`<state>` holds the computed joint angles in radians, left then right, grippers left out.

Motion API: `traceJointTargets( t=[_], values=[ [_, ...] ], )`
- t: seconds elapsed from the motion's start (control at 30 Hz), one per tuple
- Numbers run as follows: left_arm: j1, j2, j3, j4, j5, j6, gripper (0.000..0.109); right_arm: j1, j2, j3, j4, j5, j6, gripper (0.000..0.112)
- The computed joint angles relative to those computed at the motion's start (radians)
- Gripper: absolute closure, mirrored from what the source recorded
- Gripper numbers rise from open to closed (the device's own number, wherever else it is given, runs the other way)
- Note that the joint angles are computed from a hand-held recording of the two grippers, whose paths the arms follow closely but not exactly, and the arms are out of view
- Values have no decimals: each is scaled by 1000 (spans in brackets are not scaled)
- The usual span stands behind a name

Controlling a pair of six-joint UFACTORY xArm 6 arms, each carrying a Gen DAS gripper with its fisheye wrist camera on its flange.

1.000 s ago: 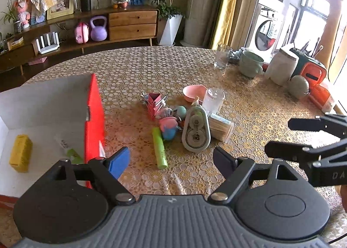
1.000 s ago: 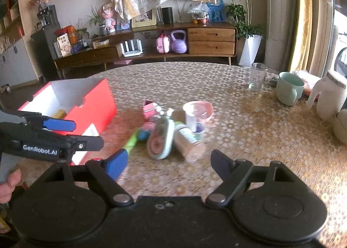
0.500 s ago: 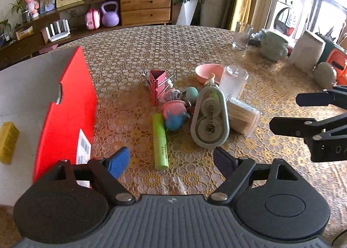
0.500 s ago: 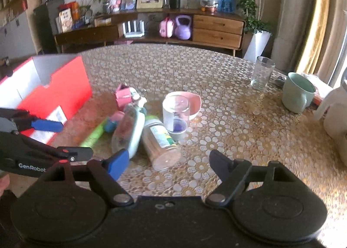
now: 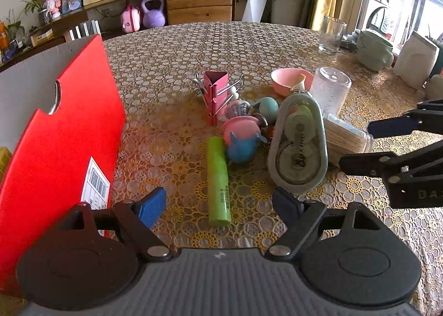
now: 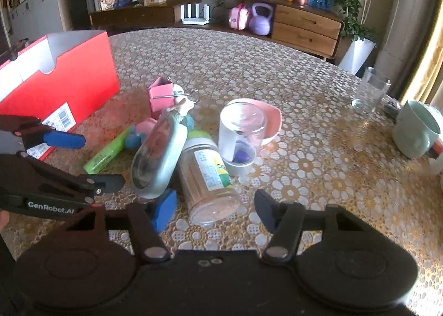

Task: Organize rigid objects
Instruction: 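Grasp the green highlighter with the left tool while the right tool grasps the toothpick jar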

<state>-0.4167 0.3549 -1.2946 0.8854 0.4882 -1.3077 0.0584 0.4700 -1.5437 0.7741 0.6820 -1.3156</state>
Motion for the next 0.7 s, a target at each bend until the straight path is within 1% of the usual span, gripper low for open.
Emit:
traceJointTargets(
  t=[0.07, 0.17, 0.2, 0.23, 0.27, 0.3, 0.37, 0.43, 0.47, 0.5, 0.6, 0.7],
  values=[
    [0, 4, -3, -1, 4, 4, 37, 6, 10, -9, -3, 1, -1, 56],
    [7, 2, 0, 11, -10, -15, 44, 15, 24, -19, -10, -2, -5, 61],
    [10, 1, 1, 13, -17, -20, 50, 18, 28, -22, -11, -7, -7, 61],
    [14, -2, 5, 18, -27, -29, 53, 21, 33, -26, -15, -9, -6, 60],
    [16, -3, 6, 17, -33, -29, 57, 22, 36, -29, -15, -10, -6, 60],
    [19, -3, 7, 18, -39, -29, 66, 24, 39, -31, -15, -11, -5, 60],
    [20, -3, 7, 21, -38, -30, 74, 27, 42, -33, -17, -17, -4, 60],
    [23, -3, 7, 25, -45, -32, 77, 31, 42, -28, -17, -29, -7, 60],
    [24, -2, 7, 26, -51, -32, 83, 33, 41, -25, -16, -33, -6, 62],
    [27, -3, 10, 25, -61, -32, 92, 33, 40, -23, -12, -32, -6, 62],
    [28, 0, 3, 5, -55, -5, 92, 40, 26, 2, -8, -58, 8, 64],
    [27, 1, 2, 0, -50, 0, 92, 39, 17, 13, -20, -59, 65, 64]
  ],
)
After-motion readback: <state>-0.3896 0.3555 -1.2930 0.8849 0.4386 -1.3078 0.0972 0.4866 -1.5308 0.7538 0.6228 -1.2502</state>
